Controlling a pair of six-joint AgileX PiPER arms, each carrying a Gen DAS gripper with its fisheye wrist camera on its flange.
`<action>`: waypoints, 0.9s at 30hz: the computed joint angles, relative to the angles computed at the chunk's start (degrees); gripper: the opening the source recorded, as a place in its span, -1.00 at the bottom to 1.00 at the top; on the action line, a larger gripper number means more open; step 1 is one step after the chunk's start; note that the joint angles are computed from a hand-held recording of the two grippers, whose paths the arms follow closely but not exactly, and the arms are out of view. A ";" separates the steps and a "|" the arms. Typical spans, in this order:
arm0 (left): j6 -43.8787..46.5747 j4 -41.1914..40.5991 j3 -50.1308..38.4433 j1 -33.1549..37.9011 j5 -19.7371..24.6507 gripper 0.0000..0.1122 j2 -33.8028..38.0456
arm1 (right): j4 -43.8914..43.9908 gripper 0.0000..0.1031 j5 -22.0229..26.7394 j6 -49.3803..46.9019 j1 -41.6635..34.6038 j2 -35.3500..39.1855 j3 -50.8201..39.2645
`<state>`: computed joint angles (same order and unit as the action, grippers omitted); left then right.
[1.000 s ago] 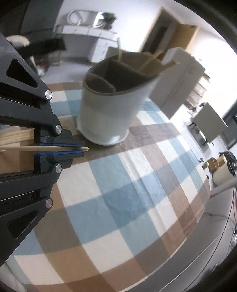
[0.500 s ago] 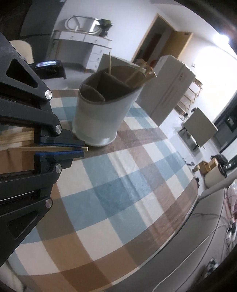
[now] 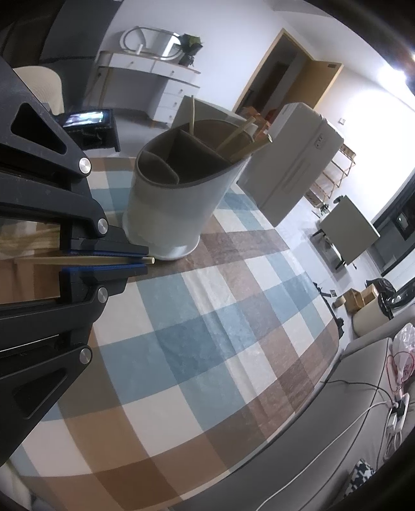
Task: Organize utensils
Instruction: 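Close the left gripper on a chopstick and lift it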
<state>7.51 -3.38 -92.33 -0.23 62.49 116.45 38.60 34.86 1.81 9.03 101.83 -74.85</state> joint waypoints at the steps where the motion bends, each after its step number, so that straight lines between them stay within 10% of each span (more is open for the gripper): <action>1: 0.26 -0.29 -0.56 0.27 -0.28 0.51 0.47 | -0.29 -0.93 0.01 0.06 0.11 0.12 -0.29; 4: -0.29 -0.40 -1.73 -0.73 -1.28 0.36 1.10 | -1.02 -0.93 0.05 0.08 0.44 0.34 -1.12; 11: 3.37 -2.76 0.91 -2.35 -5.53 -0.93 -0.59 | -1.90 -0.93 -0.06 0.10 1.09 0.79 -2.09; 27: 13.42 -21.00 7.19 8.33 -13.23 -0.96 -11.31 | -16.25 -0.93 -3.94 6.96 7.91 -5.05 -0.84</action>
